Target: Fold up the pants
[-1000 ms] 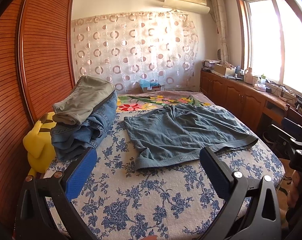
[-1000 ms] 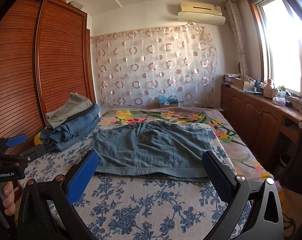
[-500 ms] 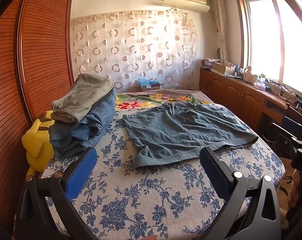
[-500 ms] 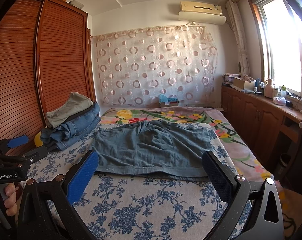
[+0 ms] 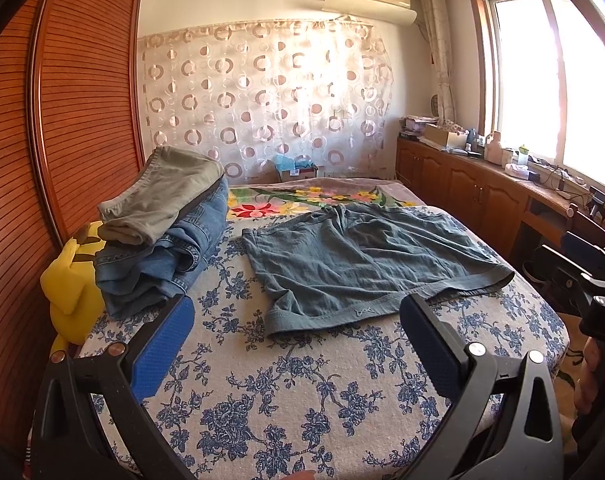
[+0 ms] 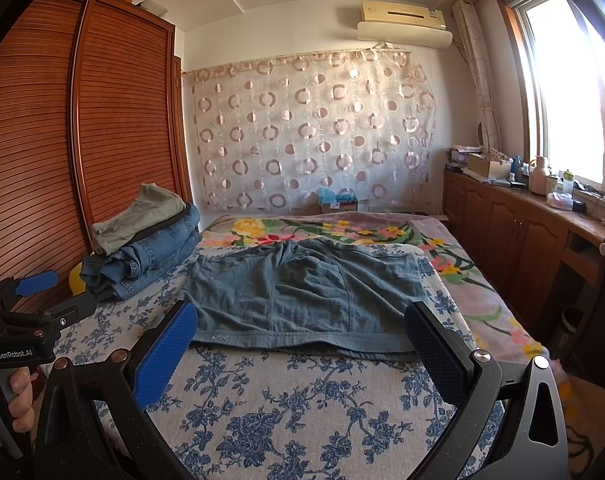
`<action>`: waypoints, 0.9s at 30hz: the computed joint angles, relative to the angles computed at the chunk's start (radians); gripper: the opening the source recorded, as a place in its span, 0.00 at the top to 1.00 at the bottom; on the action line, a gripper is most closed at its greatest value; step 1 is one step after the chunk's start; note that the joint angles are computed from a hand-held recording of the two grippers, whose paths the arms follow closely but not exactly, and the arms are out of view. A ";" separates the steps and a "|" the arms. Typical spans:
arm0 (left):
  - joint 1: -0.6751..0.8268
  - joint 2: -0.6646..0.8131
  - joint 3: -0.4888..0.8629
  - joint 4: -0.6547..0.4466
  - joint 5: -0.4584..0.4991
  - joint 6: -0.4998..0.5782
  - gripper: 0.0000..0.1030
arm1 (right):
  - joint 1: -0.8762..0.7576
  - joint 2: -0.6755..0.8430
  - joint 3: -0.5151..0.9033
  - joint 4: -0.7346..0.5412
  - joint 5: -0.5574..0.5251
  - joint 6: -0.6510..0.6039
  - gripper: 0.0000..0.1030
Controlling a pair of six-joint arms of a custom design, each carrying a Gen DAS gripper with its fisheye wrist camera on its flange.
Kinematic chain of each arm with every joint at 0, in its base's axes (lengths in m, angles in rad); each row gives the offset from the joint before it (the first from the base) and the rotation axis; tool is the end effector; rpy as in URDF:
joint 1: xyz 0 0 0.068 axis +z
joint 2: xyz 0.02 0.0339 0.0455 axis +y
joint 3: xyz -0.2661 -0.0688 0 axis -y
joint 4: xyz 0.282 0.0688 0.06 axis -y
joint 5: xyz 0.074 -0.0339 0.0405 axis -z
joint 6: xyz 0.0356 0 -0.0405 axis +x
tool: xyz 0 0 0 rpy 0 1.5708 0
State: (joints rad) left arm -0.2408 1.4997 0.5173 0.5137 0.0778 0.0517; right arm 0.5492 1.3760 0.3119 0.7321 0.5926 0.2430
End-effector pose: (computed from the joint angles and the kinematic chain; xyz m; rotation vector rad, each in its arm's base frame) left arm 0.2957 -0.0755 0.1282 0.3461 2.0142 -0.1977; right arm 0.2285 0.1165 0.1234 0.1129 1.8411 -0.0118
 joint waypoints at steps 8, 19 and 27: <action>-0.007 0.026 0.008 0.007 -0.006 0.001 0.00 | -0.012 0.006 -0.004 0.001 -0.014 0.003 0.00; 0.021 0.105 0.063 -0.028 0.048 0.034 0.00 | -0.026 -0.020 -0.006 -0.045 -0.028 0.008 0.00; 0.048 0.173 0.106 -0.055 0.091 0.061 0.00 | -0.039 -0.029 -0.012 -0.073 -0.034 0.008 0.00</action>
State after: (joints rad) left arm -0.1923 1.6724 0.6232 0.4590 0.1692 0.1130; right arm 0.5104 1.3475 0.2996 0.6591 0.5581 0.2510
